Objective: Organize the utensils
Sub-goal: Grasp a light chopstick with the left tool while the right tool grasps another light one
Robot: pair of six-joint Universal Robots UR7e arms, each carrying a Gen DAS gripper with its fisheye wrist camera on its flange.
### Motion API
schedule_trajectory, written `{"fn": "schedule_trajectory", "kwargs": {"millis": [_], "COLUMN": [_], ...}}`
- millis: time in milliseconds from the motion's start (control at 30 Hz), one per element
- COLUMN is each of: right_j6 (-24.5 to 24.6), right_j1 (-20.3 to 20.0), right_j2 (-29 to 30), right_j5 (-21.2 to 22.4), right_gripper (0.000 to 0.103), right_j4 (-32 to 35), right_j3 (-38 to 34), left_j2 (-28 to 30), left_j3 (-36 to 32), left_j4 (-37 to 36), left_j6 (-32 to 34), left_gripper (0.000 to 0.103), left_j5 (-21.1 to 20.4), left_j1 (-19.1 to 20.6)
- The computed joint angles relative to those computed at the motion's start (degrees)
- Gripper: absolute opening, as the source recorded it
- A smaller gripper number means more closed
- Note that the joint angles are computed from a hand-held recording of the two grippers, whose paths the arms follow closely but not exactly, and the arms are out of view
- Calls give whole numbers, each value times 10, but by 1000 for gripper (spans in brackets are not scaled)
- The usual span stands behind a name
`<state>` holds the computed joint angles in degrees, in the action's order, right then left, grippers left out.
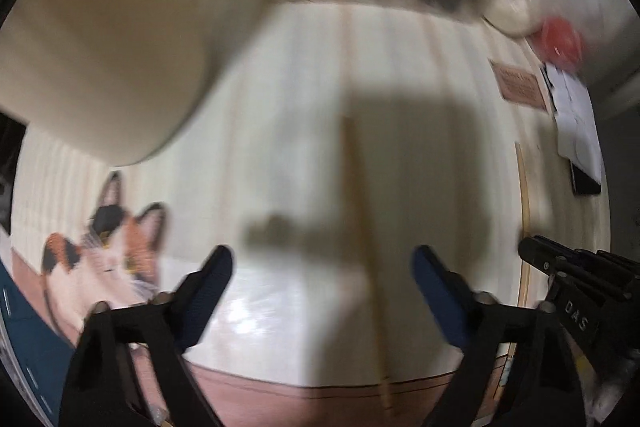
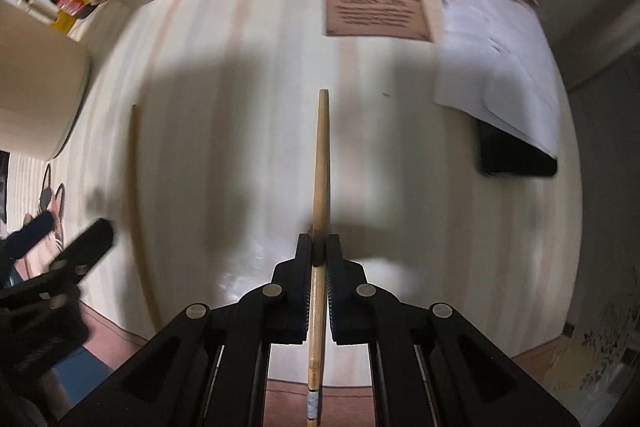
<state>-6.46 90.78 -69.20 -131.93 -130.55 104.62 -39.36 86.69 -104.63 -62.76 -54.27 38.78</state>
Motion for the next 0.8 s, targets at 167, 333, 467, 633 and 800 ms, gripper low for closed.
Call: {"fn": "schedule_trajectory", "kwargs": {"millis": [167, 333, 467, 633, 800], "right_j6": [-1, -1, 10, 17, 12], "right_j1": [-13, -7, 17, 41, 71], "right_j2": [-11, -6, 25, 54, 79], "right_j5": [-4, -27, -19, 32, 33], "right_gripper": [7, 7, 7, 7, 7], "right_j4": [6, -3, -20, 16, 25], "right_j3": [-5, -3, 3, -6, -2], "left_j2": [34, 26, -23, -89, -125], "left_j3": [-19, -11, 35, 97, 143], "left_j4": [-6, -12, 5, 34, 10], "left_j6": [40, 64, 16, -47, -69], "left_gripper": [35, 5, 5, 5, 5], "left_j5": [0, -5, -1, -8, -23], "left_j1": [0, 0, 6, 9, 4]}}
